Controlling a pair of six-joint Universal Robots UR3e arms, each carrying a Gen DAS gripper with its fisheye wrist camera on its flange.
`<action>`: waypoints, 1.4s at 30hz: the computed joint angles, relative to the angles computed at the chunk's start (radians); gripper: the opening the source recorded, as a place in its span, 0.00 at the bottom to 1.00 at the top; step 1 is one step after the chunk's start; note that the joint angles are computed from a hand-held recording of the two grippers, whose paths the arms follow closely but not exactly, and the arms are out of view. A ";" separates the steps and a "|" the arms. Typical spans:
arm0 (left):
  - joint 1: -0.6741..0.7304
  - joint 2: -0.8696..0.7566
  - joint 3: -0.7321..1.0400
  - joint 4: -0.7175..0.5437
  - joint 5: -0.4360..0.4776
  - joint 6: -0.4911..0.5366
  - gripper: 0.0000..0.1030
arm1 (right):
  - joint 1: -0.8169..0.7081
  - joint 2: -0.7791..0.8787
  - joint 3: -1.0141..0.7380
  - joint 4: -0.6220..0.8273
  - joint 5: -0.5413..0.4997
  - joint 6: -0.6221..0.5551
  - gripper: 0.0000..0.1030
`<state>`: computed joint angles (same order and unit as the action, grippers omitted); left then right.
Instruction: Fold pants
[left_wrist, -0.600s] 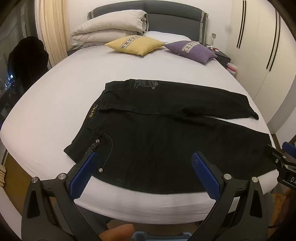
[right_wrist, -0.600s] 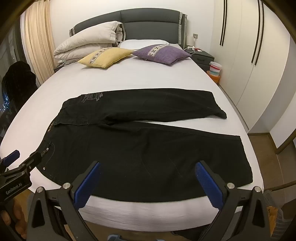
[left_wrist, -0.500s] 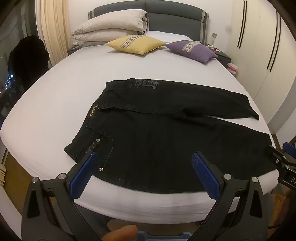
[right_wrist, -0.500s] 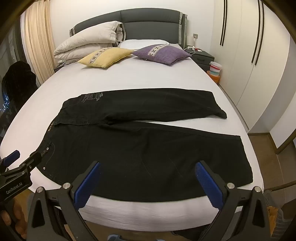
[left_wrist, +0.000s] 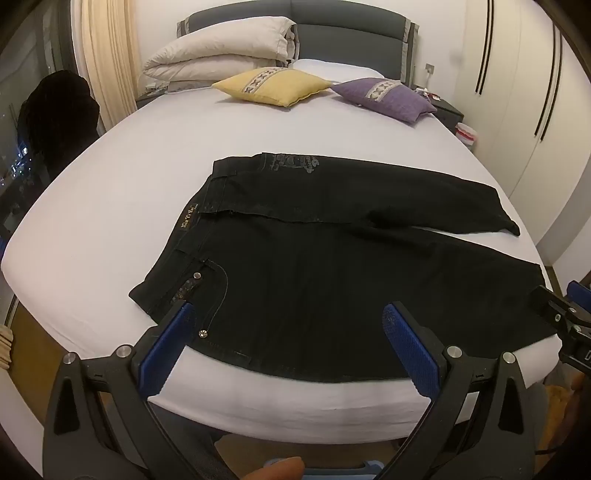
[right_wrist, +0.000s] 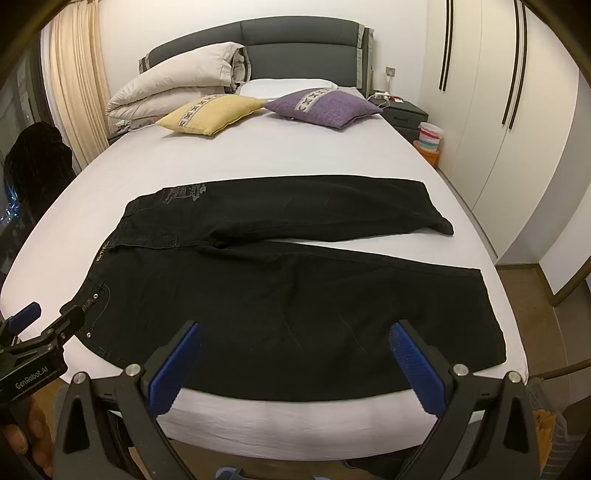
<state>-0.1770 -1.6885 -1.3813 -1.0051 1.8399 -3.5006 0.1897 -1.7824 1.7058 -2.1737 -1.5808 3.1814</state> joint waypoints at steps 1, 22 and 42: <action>0.000 -0.001 0.006 -0.005 -0.001 0.000 1.00 | 0.000 -0.001 0.001 0.000 0.000 0.000 1.00; 0.004 0.005 -0.007 0.002 -0.002 0.004 1.00 | -0.004 -0.005 0.002 0.004 0.004 -0.002 1.00; 0.007 0.010 -0.027 0.014 -0.001 0.006 1.00 | -0.004 -0.006 0.007 0.001 0.005 -0.001 1.00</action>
<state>-0.1704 -1.6785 -1.4084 -0.9914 1.8389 -3.4947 0.1857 -1.7883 1.7126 -2.1724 -1.5753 3.1805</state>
